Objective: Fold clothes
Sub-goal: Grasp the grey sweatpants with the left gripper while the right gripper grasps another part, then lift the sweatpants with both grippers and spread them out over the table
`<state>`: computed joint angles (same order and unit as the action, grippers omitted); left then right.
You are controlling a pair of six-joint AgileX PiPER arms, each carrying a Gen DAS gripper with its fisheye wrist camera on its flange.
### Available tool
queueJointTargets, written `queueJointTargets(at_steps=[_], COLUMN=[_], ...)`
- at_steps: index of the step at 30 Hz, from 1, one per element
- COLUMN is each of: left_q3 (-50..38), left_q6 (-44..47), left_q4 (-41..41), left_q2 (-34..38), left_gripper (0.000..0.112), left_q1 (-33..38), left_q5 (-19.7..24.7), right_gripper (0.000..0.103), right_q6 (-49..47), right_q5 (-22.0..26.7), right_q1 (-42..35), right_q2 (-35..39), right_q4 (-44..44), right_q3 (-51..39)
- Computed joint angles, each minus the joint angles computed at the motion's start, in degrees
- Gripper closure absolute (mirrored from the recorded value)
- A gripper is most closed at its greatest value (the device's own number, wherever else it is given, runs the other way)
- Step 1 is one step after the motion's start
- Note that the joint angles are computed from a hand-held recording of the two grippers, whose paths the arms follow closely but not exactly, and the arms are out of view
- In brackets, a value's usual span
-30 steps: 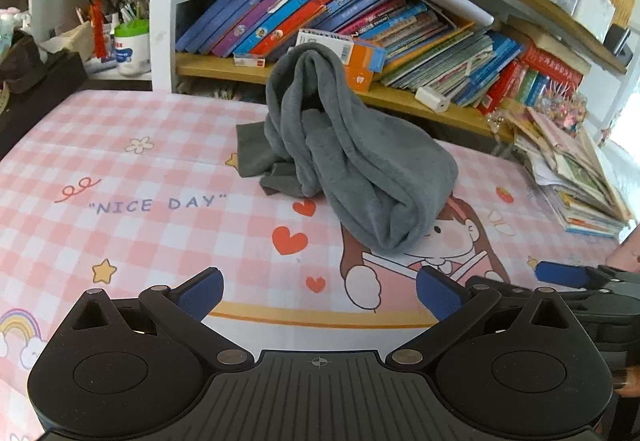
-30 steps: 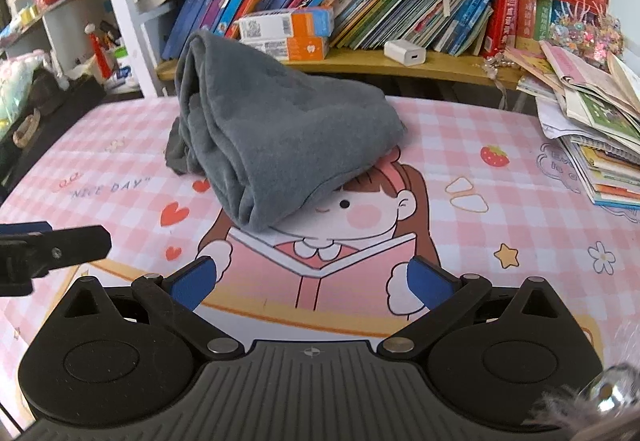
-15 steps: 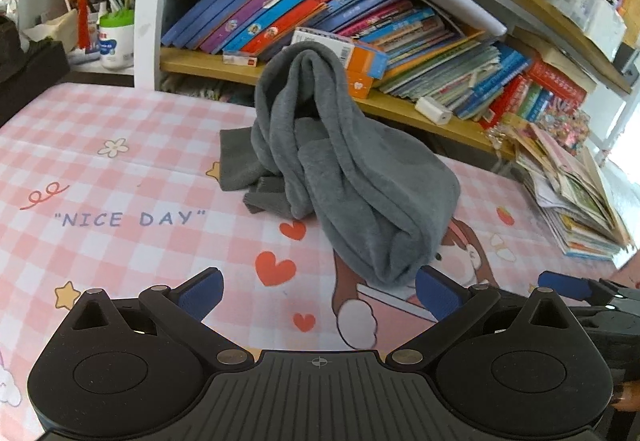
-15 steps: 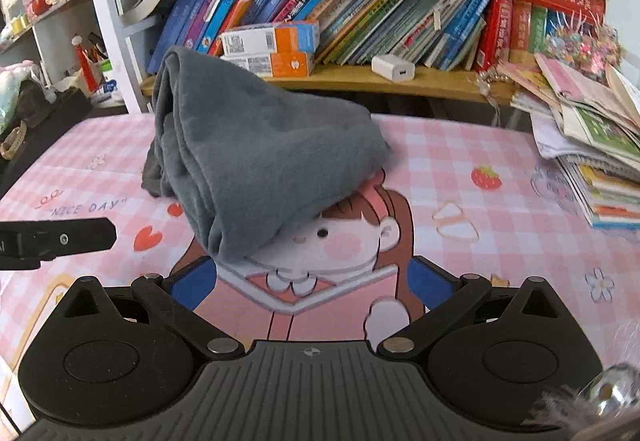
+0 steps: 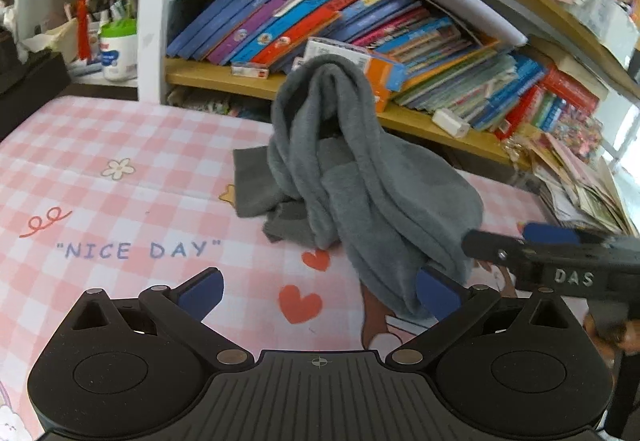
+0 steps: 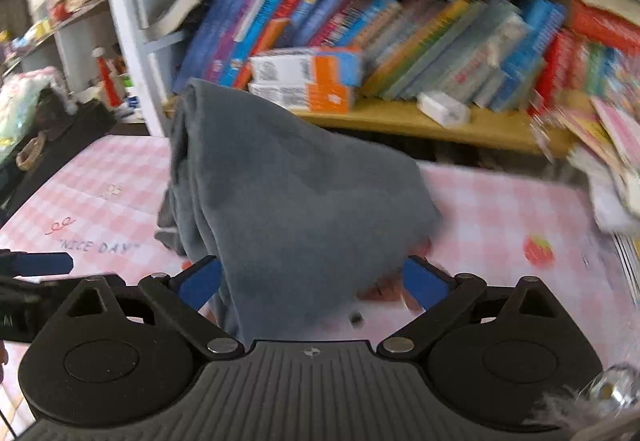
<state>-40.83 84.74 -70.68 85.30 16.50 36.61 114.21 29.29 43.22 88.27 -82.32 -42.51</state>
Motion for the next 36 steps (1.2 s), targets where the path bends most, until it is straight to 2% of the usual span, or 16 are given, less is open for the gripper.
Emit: queueJointTargets(at_steps=[4, 6, 7, 9, 11, 12, 13, 16, 19, 21, 23, 26, 28, 32, 34, 36], left_q3=[-2.1, -2.1, -1.9, -1.6, -1.4, -1.5, -1.6, -2.2, -3.5, -4.0, -4.3, -5.3, -5.6, -7.7, -9.0, -11.1], left_q6=[-8.4, -8.3, -7.8, -6.5, -5.6, -5.5, -5.7, -5.5, -5.5, -5.9, -7.2, -11.4, -13.1, -13.7, -14.1, -14.7], left_q4=[3.1, 3.1, 3.0, 2.8, 2.6, 2.6, 2.7, 2.6, 4.9, 7.2, 9.4, 12.6, 13.2, 11.4, 11.6, 10.9], left_q2=[1.6, 1.6, 1.5, 0.9, 0.3, 0.1, 0.0, 0.7, 2.6, 3.6, 4.8, 7.0, 8.3, 12.4, 13.9, 15.3], left_gripper=[0.009, 0.009, 0.009, 0.009, 0.009, 0.009, 0.010, 0.012, 0.035, 0.056, 0.064, 0.064, 0.064, 0.064, 0.076, 0.094], left_q1=[1.5, 2.5, 3.0, 4.0, 5.1, 5.7, 6.3, 8.2, 8.8, 7.6, 6.0, 2.9, 0.8, -1.9, -2.8, -1.3], left_q5=[0.9, 2.1, 2.6, 3.8, 4.9, 5.7, 6.4, 9.8, 14.7, 15.9, 16.1, 15.1, 13.4, 14.7, 16.4, 19.1], right_gripper=[0.006, 0.007, 0.012, 0.026, 0.062, 0.070, 0.083, 0.086, 0.087, 0.087, 0.087, 0.087, 0.087, 0.087, 0.087, 0.087], right_q6=[-7.8, -15.1, -19.3, -27.4, -30.4, -31.5, -30.3, -28.3, -26.9, -23.6, -15.8, -5.7, -2.8, 0.6, 0.9, 1.4], right_q5=[-5.8, -7.4, -7.5, -6.2, -7.2, -7.7, -7.8, -8.8, -13.2, -15.4, -15.1, -9.6, -5.5, 0.5, 2.7, 3.8], right_q1=[-3.4, -4.2, -4.4, -4.8, -6.3, -7.0, -7.1, -6.3, -5.4, -4.0, -1.3, 5.4, 9.9, 16.5, 18.0, 17.8], right_q2=[5.0, 8.5, 10.3, 14.0, 15.3, 15.8, 15.1, 10.7, 3.4, -1.7, -6.2, -11.2, -13.0, -15.2, -15.9, -16.5], right_q4=[-2.1, -0.3, 1.6, 7.1, 11.9, 14.0, 14.4, 15.6, 20.0, 22.5, 20.4, 18.4, 19.3, 21.2, 21.7, 21.2], right_q3=[-6.6, -10.8, -12.8, -16.5, -17.4, -17.6, -16.6, -11.6, -3.8, 1.3, 5.3, 8.8, 9.5, 10.1, 10.0, 9.7])
